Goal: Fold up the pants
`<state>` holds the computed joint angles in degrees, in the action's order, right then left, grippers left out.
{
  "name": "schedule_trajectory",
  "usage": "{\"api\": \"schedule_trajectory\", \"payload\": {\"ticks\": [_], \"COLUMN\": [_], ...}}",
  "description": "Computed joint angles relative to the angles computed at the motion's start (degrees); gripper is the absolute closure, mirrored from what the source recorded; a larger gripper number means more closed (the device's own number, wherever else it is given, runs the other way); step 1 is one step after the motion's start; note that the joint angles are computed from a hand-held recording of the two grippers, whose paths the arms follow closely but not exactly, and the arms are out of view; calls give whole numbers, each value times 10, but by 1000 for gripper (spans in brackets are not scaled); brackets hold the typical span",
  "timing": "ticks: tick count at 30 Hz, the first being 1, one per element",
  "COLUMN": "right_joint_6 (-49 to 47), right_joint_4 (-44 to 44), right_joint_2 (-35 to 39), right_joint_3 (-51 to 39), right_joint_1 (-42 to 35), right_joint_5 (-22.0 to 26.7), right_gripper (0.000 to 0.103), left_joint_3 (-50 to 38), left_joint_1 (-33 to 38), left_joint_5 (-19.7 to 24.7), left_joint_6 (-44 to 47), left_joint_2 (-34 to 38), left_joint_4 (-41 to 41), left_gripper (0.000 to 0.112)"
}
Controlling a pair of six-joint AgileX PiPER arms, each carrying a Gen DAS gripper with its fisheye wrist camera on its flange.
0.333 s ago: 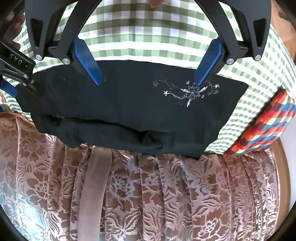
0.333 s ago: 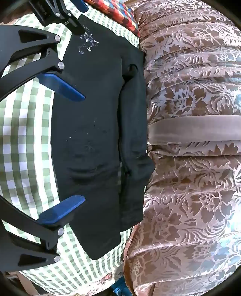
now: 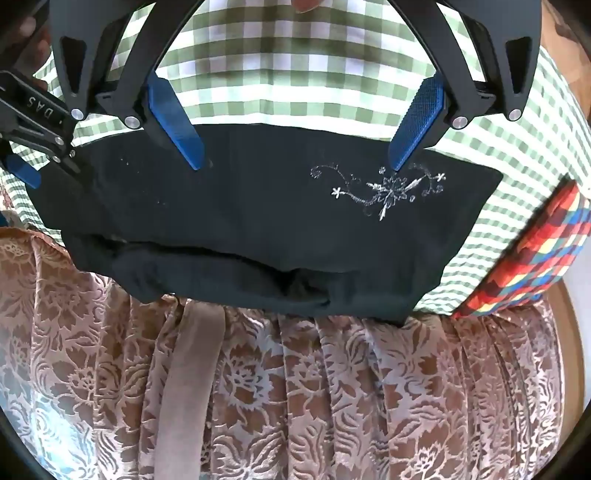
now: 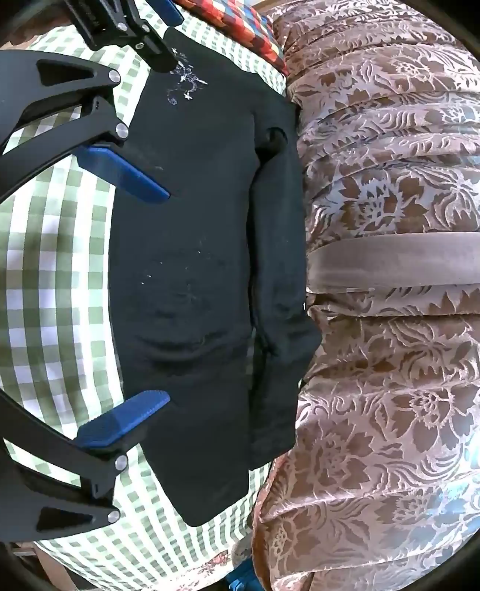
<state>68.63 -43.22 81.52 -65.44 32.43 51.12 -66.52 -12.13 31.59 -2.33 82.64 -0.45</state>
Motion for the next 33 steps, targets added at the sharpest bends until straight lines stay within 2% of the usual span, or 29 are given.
{"api": "schedule_trajectory", "payload": {"ticks": [5, 8, 18, 33], "right_joint_6": [-4, -10, -25, -31], "right_joint_4": [11, 20, 53, 64], "right_joint_2": [-10, -16, -53, -73], "right_joint_3": [20, 16, 42, 63], "right_joint_1": [-9, -13, -32, -45], "right_joint_5": [-19, -19, -63, -78], "right_gripper": [2, 2, 2, 2], "left_joint_3": [20, 24, 30, 31], "left_joint_1": [18, 20, 30, 35], "left_joint_5": [-14, -15, -18, -17], "left_joint_6": [30, 23, 40, 40], "left_joint_2": [-15, -17, -31, -41], "left_joint_4": [-12, 0, -15, -21], "left_gripper": [13, 13, 13, 13]}}
